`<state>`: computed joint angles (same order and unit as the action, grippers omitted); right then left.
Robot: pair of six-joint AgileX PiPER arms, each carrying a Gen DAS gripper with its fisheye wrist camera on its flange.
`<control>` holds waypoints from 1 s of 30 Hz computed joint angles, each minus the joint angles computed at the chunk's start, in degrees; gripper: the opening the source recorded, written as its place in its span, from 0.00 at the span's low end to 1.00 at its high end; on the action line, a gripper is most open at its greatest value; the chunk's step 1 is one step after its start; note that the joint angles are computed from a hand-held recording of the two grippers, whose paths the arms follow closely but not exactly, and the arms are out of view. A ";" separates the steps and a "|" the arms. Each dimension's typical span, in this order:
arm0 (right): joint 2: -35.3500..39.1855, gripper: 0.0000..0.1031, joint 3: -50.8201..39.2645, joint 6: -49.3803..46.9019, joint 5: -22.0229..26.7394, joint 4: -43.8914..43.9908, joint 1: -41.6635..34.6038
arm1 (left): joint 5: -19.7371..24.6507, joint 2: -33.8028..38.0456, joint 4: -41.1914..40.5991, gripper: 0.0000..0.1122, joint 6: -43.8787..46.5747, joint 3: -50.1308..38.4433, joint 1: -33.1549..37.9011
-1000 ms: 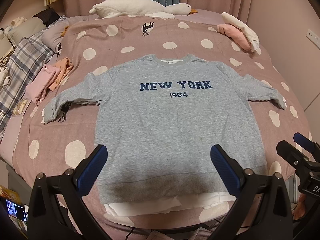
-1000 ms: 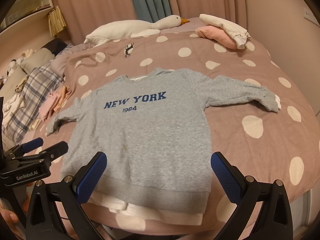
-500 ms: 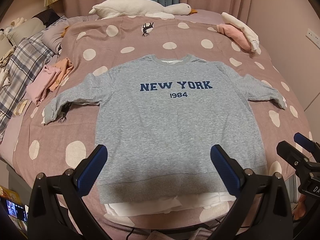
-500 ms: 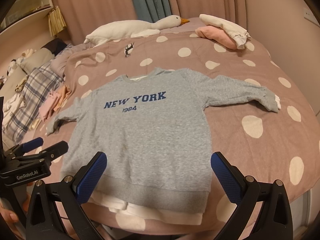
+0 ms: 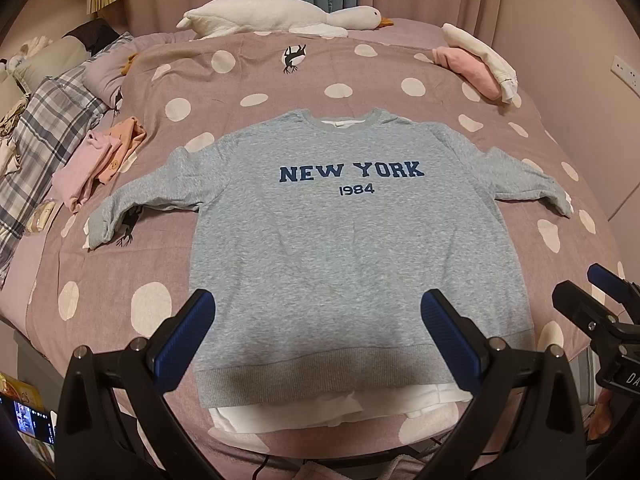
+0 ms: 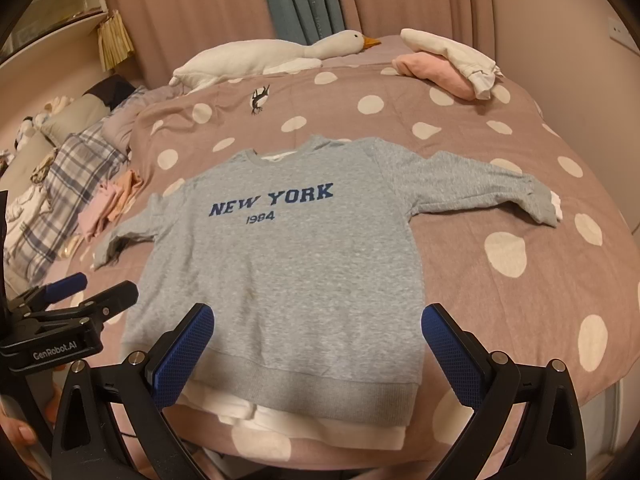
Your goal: Fold small clothes
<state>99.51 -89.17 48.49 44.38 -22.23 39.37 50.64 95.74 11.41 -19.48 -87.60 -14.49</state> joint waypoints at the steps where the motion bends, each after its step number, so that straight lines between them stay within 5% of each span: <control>1: -0.03 1.00 0.02 -0.05 -0.01 0.02 -0.02 | -0.08 0.00 -0.02 0.92 0.03 0.05 0.02; 12: 0.05 1.00 -1.45 -1.21 1.12 0.88 -0.49 | -0.10 -0.04 -0.18 0.92 0.04 0.08 -0.05; 30: -0.12 1.00 3.25 -0.62 -4.62 3.02 -2.75 | 0.30 3.22 -6.80 0.92 4.65 -2.54 1.83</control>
<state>99.39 -85.92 47.87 39.76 -19.21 36.62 50.94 98.96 4.61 -14.84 -90.14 -12.66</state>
